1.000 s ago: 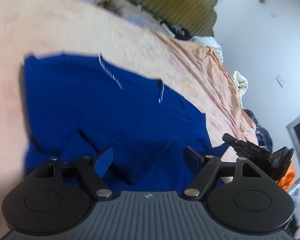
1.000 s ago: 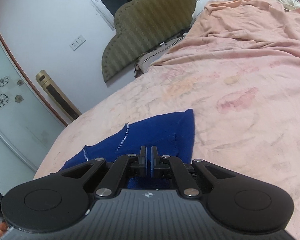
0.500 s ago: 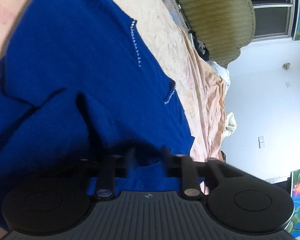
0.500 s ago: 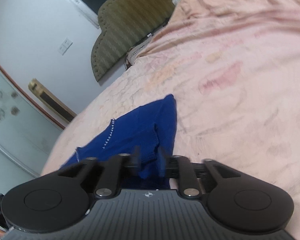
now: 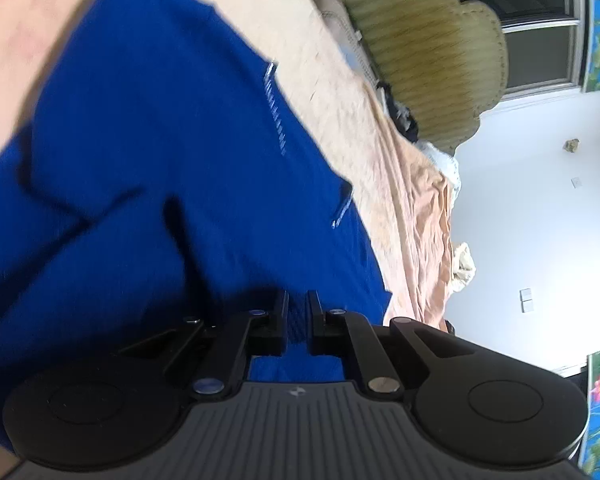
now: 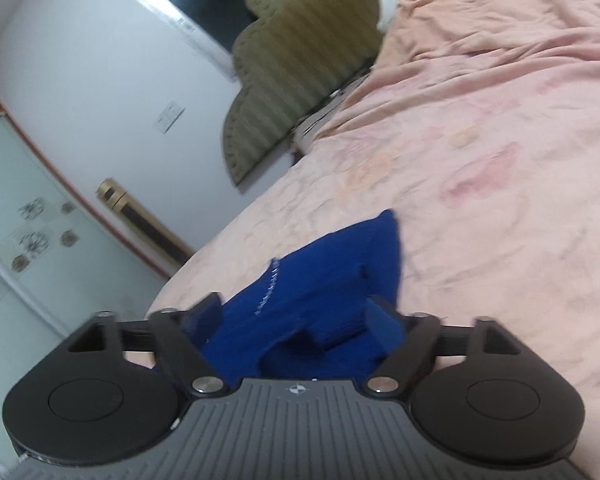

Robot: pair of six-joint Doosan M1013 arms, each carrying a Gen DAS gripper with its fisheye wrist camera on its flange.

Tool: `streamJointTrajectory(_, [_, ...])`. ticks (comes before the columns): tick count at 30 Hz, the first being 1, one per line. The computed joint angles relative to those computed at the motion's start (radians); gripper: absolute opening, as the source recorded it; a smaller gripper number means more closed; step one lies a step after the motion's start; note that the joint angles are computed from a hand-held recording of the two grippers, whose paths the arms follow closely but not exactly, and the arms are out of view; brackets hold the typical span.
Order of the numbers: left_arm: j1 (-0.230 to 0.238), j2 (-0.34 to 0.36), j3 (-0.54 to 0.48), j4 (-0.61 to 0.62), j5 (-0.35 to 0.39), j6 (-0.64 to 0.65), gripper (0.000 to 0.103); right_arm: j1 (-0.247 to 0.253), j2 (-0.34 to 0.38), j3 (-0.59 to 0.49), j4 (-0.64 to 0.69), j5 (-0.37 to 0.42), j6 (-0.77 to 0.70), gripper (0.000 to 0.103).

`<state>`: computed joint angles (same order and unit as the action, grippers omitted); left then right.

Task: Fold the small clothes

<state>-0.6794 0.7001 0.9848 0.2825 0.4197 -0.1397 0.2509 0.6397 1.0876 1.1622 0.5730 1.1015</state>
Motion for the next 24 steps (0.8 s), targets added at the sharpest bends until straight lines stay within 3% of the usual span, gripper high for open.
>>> streamJointTrajectory(2, [-0.001,0.001,-0.01,-0.06,0.026,0.071,0.016,0.006,0.008,-0.02,-0.049,0.028,0.015,0.089])
streamJointTrajectory(4, [-0.007,-0.007,-0.007,-0.076,0.057,0.108,0.045,0.022,0.012,-0.037,-0.145,0.026,0.032,0.083])
streamJointTrajectory(5, [-0.011,-0.017,0.008,-0.051,0.05,0.092,0.071,0.033,0.013,-0.05,-0.244,0.018,0.077,0.069])
streamJointTrajectory(6, [-0.015,-0.029,0.03,-0.016,0.024,0.061,0.079,0.046,0.016,-0.068,-0.368,0.019,0.143,0.048])
streamJointTrajectory(7, [-0.019,-0.039,0.044,0.013,0.009,0.034,0.079,0.053,0.018,-0.076,-0.443,0.025,0.177,0.035])
streamJointTrajectory(8, [-0.023,-0.044,0.047,0.032,0.018,0.028,0.08,0.058,0.019,-0.079,-0.482,0.027,0.197,0.016])
streamJointTrajectory(13, [-0.02,-0.022,0.014,0.002,0.062,0.044,0.083,0.058,-0.006,-0.037,-0.478,-0.028,0.199,0.014])
streamJointTrajectory(16, [-0.018,-0.007,0.004,0.097,0.04,-0.07,0.083,0.061,-0.015,-0.025,-0.486,-0.047,0.202,0.014])
streamJointTrajectory(17, [-0.016,-0.002,0.001,0.121,0.036,-0.109,0.081,0.063,-0.021,-0.018,-0.49,-0.058,0.202,0.014])
streamJointTrajectory(19, [-0.018,0.012,-0.02,0.157,0.063,-0.176,0.053,0.065,-0.027,-0.012,-0.49,-0.072,0.205,0.014])
streamJointTrajectory(20, [-0.015,0.017,-0.029,0.132,0.069,-0.147,0.019,0.066,-0.029,-0.01,-0.487,-0.077,0.205,0.014])
streamJointTrajectory(21, [-0.011,0.021,-0.033,0.093,0.069,-0.11,0.006,0.067,-0.032,-0.006,-0.487,-0.085,0.206,0.014])
streamJointTrajectory(24, [-0.022,0.005,-0.003,0.202,0.046,-0.195,0.005,0.072,-0.042,0.004,-0.484,-0.106,0.19,0.013])
